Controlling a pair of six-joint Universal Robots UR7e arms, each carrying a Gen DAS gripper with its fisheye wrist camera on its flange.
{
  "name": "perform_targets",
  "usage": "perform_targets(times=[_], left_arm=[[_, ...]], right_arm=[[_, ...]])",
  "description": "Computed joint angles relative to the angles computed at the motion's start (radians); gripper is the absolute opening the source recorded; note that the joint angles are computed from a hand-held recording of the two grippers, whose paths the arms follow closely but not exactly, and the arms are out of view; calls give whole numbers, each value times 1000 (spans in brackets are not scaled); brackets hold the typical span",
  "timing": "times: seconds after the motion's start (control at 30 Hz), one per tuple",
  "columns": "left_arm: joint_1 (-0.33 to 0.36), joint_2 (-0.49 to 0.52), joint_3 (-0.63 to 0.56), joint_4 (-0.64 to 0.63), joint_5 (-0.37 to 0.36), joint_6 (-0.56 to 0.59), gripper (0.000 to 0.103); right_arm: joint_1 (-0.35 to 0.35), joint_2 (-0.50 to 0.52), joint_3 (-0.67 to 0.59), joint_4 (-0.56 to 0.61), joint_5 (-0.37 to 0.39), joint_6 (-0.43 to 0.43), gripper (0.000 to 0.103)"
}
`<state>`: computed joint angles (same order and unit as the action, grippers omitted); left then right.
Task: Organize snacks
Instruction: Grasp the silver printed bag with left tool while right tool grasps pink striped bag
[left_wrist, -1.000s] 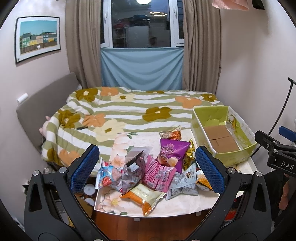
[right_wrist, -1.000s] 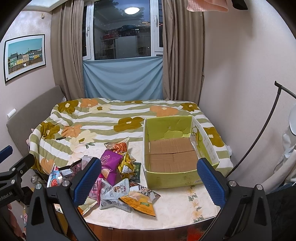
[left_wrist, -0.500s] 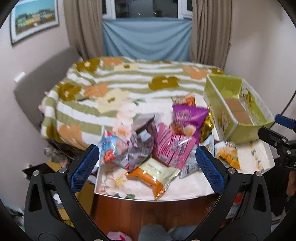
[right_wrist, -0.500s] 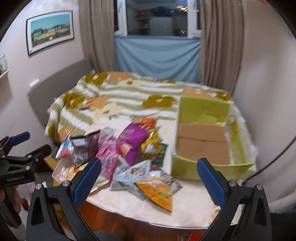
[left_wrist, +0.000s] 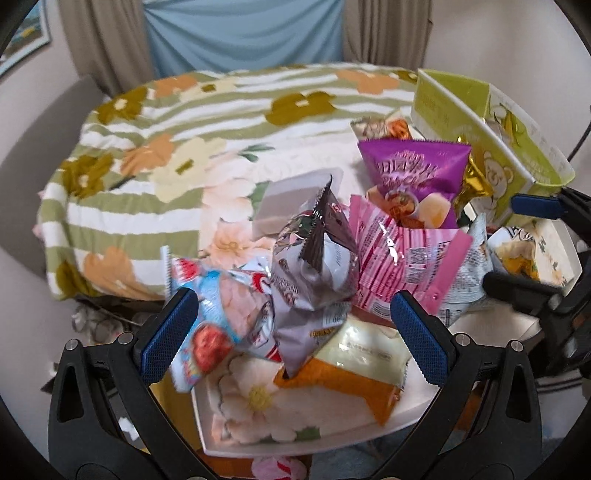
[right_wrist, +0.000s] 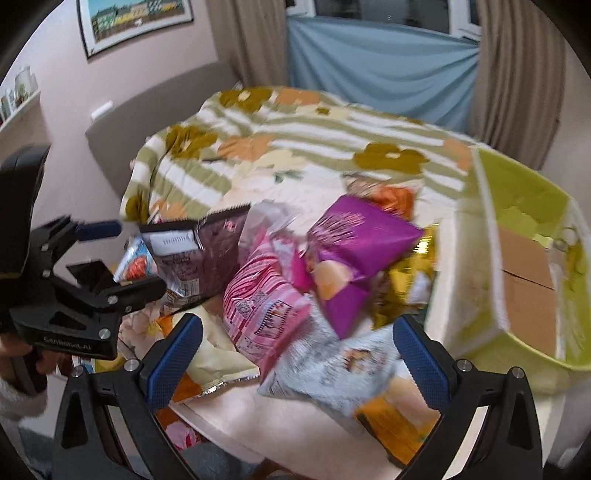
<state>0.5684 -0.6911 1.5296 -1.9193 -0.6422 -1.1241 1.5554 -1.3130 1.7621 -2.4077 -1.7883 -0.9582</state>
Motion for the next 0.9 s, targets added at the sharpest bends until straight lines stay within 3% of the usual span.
perform_targets(times=[0.07,0.17,0.37,0.53,0.9], left_arm=[[22,6,8,-61,-18,74,102],[52,19,5,-121,-50,160,93],[90,26,4,-188,-94,255,82],[108,26,7,-229,-150,301,62],[106,14,25,-266,-167,336,52]], right_arm=[[5,30,-2,-4,-21,-19,103],[6,64,-11,8,-41,-45,103],[10,100,-6,-13,-71,-113,102],[15,127,-22,12,-73,-126,100],[26,179,-55,60,-83,-237,82]])
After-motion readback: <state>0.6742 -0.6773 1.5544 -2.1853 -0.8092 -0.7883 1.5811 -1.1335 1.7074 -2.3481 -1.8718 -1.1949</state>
